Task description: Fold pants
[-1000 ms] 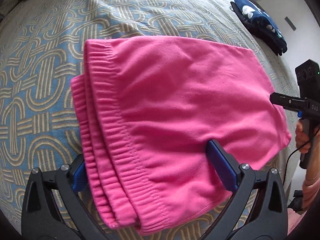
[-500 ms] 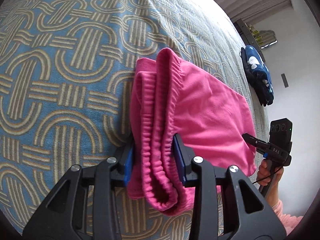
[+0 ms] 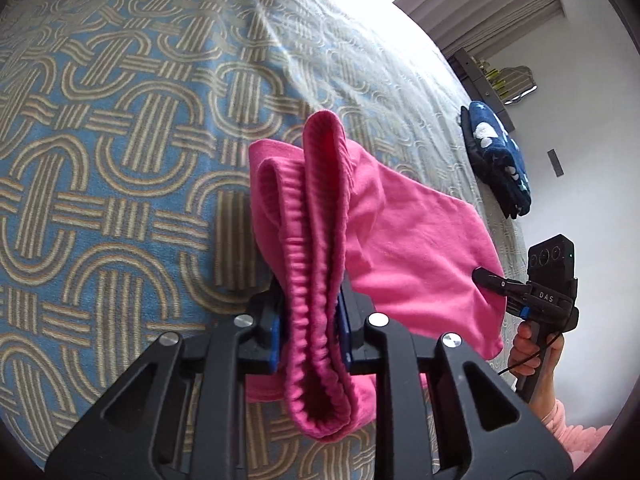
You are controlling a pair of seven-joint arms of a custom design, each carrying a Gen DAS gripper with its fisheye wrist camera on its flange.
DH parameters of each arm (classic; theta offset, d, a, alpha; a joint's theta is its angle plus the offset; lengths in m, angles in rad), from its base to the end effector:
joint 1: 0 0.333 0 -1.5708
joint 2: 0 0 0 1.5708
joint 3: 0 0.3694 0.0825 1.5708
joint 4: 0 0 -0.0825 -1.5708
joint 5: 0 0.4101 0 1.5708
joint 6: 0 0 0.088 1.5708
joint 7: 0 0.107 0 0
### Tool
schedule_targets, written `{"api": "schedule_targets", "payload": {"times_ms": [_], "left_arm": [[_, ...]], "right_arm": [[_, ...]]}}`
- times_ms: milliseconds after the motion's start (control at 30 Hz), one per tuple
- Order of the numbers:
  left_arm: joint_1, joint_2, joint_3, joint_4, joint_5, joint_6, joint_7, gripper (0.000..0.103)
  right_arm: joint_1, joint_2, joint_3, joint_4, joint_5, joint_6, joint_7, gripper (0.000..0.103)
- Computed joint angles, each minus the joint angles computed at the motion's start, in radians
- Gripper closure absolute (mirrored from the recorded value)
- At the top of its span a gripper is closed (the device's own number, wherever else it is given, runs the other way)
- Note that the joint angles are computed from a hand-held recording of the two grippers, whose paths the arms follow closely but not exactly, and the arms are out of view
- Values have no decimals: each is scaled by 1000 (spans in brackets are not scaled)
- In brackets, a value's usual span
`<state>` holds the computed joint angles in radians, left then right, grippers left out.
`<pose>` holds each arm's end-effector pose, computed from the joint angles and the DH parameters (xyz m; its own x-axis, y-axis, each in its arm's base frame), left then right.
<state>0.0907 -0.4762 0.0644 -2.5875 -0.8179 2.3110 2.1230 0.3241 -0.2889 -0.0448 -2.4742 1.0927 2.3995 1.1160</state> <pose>0.4059 0.0503 0.4768 -0.0134 -0.8356 0.5492 -0.9176 -0.2079 -0.3387 0.4478 0.1346 0.4589 0.0655 -0.7011 -0.7100 -0.9692 0.1245 -0.2123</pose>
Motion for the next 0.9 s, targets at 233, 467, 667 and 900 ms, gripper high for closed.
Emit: {"api": "schedule_targets", "payload": {"times_ms": [233,467,667,900], "left_arm": [[-42,-53,-19,29,-5,-20,3,80],[-170,4,-93,165,-47,-35,8,80],[-316,168,-222,385,-29,-24,0,80],[-476,508,-387,775,191,26,-104,80]], "right_arm": [[24,-135,9,-23,-101,88,21,89],[-29,-369,-57,-119,-294,135,124,89],[-225,-640,-147,-230,-515,108,268,89],[-455,-753,-336,-220,-773,89,300,89]]}}
